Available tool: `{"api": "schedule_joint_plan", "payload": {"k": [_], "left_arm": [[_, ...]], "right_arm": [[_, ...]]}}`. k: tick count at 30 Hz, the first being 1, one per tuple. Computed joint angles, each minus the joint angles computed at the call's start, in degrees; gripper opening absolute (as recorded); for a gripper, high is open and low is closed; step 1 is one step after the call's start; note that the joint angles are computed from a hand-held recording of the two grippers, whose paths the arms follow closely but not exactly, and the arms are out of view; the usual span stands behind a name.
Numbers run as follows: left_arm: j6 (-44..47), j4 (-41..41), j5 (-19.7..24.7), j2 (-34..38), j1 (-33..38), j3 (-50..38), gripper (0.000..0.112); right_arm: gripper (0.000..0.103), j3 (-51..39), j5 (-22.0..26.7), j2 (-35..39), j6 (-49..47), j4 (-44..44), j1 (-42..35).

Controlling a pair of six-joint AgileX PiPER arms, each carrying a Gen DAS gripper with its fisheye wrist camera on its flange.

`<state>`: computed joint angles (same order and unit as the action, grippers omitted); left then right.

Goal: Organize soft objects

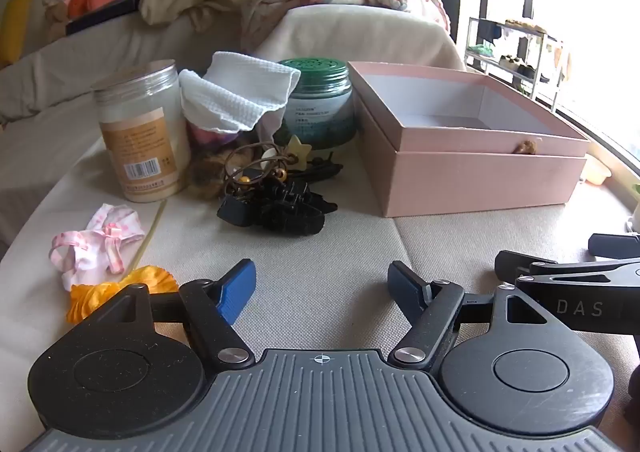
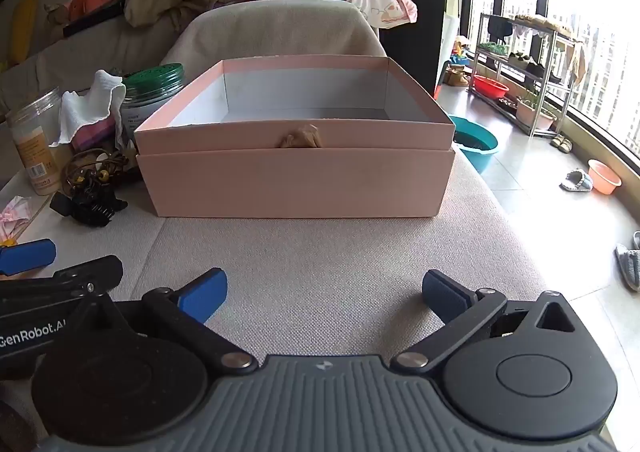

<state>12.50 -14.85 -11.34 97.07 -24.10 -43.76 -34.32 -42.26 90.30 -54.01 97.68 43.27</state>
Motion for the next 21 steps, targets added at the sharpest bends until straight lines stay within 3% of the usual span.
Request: {"api": "schedule_joint_plan", "payload": {"k": [21], "left_arm": [[-1.2, 1.1, 0.1, 0.0, 0.1, 0.0, 0.078]], "right_arm": [[0.103, 0.3, -0.1, 0.0, 1.2, -1.0, 0.1]]}}
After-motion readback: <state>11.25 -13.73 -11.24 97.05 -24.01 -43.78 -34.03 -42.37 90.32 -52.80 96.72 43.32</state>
